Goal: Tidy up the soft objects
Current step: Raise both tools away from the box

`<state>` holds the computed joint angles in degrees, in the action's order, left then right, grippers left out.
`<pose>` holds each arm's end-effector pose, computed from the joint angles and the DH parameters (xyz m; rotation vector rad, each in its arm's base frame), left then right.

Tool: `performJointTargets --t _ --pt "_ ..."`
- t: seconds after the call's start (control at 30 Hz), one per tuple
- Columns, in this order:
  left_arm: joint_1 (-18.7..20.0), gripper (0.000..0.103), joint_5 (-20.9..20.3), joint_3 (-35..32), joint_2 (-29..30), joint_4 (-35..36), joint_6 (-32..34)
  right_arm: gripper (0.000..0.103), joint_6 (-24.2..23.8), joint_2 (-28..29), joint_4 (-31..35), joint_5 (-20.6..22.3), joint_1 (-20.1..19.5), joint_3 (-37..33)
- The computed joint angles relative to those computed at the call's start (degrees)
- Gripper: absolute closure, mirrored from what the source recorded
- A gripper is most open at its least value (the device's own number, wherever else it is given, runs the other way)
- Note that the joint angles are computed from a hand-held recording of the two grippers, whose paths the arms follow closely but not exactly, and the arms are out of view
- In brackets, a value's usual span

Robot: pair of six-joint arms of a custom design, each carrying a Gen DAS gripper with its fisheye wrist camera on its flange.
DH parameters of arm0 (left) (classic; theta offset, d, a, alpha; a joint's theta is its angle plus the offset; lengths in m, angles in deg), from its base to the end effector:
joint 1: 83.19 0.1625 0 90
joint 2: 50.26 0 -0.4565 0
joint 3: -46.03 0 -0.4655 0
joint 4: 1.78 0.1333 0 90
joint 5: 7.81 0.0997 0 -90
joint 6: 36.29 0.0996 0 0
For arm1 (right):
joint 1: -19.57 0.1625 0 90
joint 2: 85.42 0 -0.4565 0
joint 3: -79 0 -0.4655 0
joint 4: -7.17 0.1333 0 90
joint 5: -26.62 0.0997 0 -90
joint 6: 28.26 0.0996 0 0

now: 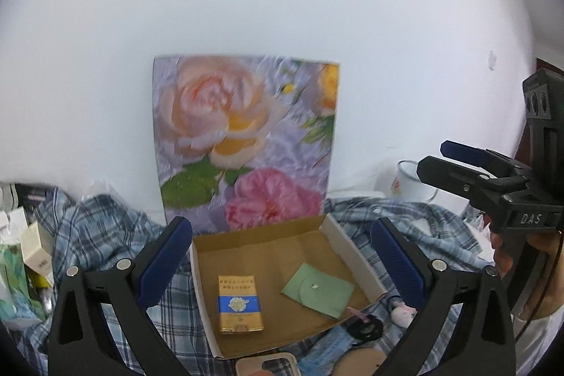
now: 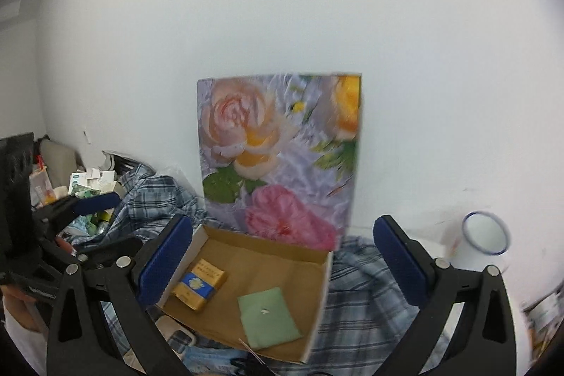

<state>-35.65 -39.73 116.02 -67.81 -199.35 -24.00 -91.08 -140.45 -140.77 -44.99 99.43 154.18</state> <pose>-0.3923 -0.7514 -0.0172 0.4144 2.0905 -1.3275 0.0151 -0.8513 0.3626 1.3876 -2.4515 1.0448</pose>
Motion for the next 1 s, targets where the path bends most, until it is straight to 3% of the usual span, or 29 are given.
performJointTargets --t 0.1,0.23,0.5,0.67,0.87,1.0 --pt "-1.3 0.0 0.1 0.6 -0.5 -1.0 1.2 0.001 -0.1 -2.2 -0.2 2.5 -0.4 1.5" --pt "-3.3 0.0 3.3 0.6 -0.5 -2.8 4.6 0.0 -0.7 -5.5 -0.2 6.3 -0.6 3.9" --pt "-7.0 0.0 7.4 3.8 -2.2 -6.8 7.4 0.0 -7.3 -12.7 -2.4 10.9 -1.3 10.9" --pt "-8.8 0.0 8.1 6.2 -3.3 -7.7 6.3 0.0 -9.6 -16.3 2.2 13.3 -2.7 13.0" --pt "-10.5 0.0 8.5 8.5 -2.8 -12.4 7.8 0.0 -11.3 -18.7 2.0 13.7 -4.6 15.7" --pt "-10.3 0.0 8.1 11.4 -3.5 -10.8 2.6 0.0 -13.0 -18.9 1.4 15.6 -6.6 17.3"
